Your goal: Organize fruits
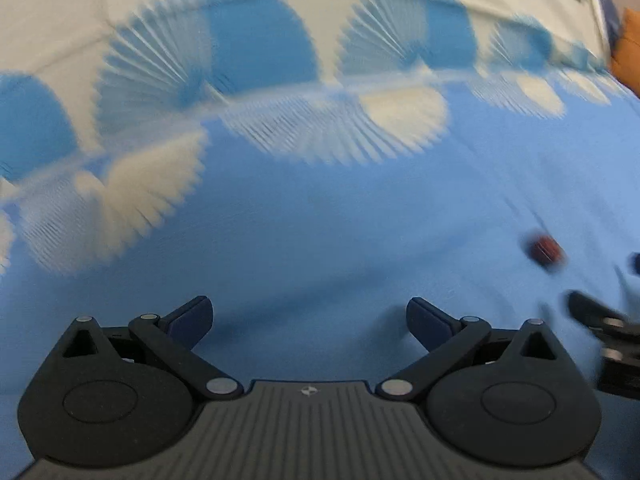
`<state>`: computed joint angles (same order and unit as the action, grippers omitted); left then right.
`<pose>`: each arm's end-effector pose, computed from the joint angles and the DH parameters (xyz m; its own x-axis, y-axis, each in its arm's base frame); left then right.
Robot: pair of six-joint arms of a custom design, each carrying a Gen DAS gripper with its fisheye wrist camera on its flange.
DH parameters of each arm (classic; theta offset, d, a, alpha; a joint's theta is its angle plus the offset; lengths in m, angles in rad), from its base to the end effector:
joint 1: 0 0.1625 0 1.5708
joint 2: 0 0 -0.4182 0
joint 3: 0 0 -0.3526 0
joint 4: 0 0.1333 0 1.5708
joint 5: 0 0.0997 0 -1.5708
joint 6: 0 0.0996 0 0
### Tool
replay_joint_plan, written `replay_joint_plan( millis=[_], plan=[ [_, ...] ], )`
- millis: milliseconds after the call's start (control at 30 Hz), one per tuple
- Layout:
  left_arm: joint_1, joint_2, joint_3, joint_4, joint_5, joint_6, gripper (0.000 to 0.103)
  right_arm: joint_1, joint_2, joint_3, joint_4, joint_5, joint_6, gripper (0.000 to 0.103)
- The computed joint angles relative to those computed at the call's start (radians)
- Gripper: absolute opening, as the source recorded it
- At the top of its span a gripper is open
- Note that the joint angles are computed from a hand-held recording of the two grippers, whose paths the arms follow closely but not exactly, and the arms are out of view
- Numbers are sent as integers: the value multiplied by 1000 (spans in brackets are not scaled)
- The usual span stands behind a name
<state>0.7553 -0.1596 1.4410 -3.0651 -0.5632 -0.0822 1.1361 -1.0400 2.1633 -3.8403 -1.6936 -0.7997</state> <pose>-0.3039 -0.5849 -0.1399 -0.5528 0.2103 -0.8063 0.6685 0.6896 -0.2784 -0.0988 -0.5003 0.2554 -0.7190 0.0939 0.6886 -0.4909 0.6327 -0.5988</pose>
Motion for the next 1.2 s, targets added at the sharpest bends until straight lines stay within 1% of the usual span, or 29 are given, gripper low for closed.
replay_joint_plan(
  millis=[33, 67, 100, 133, 167, 200, 267, 300, 333, 367, 433, 533, 600, 1200],
  plan=[
    [15, 17, -32, -6, 13, 21, 103, -6, 0, 1, -24, 35, -17, 102],
    [38, 26, -62, 29, 8, 18, 103, -4, 33, -13, -90, 28, -62, 102],
    [54, 13, -69, 75, -31, -16, 103, 3, 72, -47, -114, -21, -80, 102],
    [62, 1, -64, 78, -60, -43, 103, 6, 90, -73, -96, -55, -56, 103],
    [73, -2, -54, 40, -84, -37, 103, 3, 70, -78, -54, -47, -17, 103],
    [74, 8, -37, -38, -88, 6, 103, 10, 75, -84, -53, -63, -20, 103],
    [68, 48, -14, -234, -80, 127, 103, 20, 100, -78, -117, -82, -57, 102],
    [69, 66, -3, -335, -85, 173, 103, 24, 104, -81, -120, -92, -63, 102],
    [70, 86, 0, -418, -89, 220, 103, 19, 98, -78, -109, -83, -53, 102],
    [69, 95, 1, -460, -90, 247, 103, 13, 85, -77, -83, -71, -32, 103],
    [71, 95, -5, -455, -98, 239, 103, 4, 72, -70, -65, -52, -12, 103],
    [66, 99, -11, -457, -92, 246, 103, 9, 86, -77, -83, -67, -33, 102],
    [67, 98, -13, -456, -95, 244, 103, 6, 80, -80, -68, -60, -23, 103],
    [67, 95, 0, -468, -96, 245, 103, 10, 83, -80, -74, -66, -24, 103]
  ],
)
